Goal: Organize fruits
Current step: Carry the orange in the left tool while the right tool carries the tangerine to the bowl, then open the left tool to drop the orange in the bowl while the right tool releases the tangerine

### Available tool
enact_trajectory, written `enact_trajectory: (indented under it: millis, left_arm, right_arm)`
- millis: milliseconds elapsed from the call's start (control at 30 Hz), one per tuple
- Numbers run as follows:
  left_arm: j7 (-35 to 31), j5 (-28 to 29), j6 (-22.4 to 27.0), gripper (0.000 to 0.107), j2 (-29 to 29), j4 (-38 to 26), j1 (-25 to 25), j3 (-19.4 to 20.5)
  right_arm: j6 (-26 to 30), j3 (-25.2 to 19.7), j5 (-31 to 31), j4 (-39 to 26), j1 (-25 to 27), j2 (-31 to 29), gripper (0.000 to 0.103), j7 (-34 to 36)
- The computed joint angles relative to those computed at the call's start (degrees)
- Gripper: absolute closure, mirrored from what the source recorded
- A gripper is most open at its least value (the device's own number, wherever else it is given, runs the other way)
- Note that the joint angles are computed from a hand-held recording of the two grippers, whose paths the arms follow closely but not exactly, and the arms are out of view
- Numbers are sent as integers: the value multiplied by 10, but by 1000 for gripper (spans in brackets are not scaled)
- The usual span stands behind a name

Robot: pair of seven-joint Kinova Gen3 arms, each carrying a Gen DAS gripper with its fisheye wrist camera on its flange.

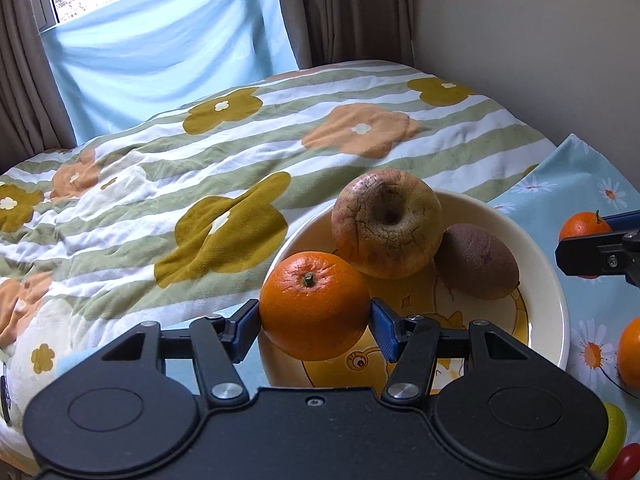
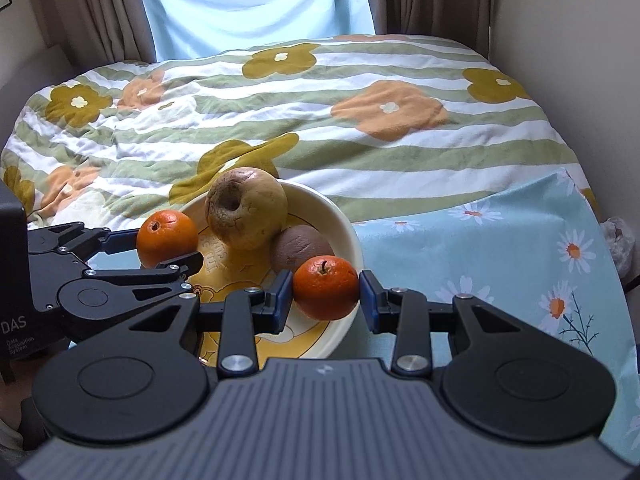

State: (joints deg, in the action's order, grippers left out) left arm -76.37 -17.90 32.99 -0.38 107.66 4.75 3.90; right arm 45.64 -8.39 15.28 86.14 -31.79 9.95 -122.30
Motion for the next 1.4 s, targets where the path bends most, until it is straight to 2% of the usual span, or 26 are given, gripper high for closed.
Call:
enact_trajectory:
  millis: [167,233,300,533,767,900,1133,1400]
  left_arm:
    - [18,-24,-21,42,-2,12,4,2]
    - [47,-59,-31,14,-12,21,7,9]
    - [72,-88,-42,8,-26,33,-4,24]
    - [55,-63,-11,8,-66,39,-10,21]
    - [59,5,27,8,-122,45,-37,23]
    - [87,7,49,8,-145,46,-56,47]
    - [121,14,67,7,-167,57,-72,64]
    - [133,10,70,8,-175,73,-78,65]
  right_arm:
    - [2,2,11,3,-4,-3,52,-14]
    - [5,1,16,4,-6,-6,52,-18]
    - [5,-1,16,5,-5,-10,52,-18]
    - [6,-8,9,7,1,-20,52,-4]
    - [2,-12,-6,7,3,-15,52,21]
    - [0,-13,-15,6,1,-6,52,35]
    - [-17,-9,-24,11,-2,13,52,58]
    - [-30,-3,-30,20,-9,28,52,70]
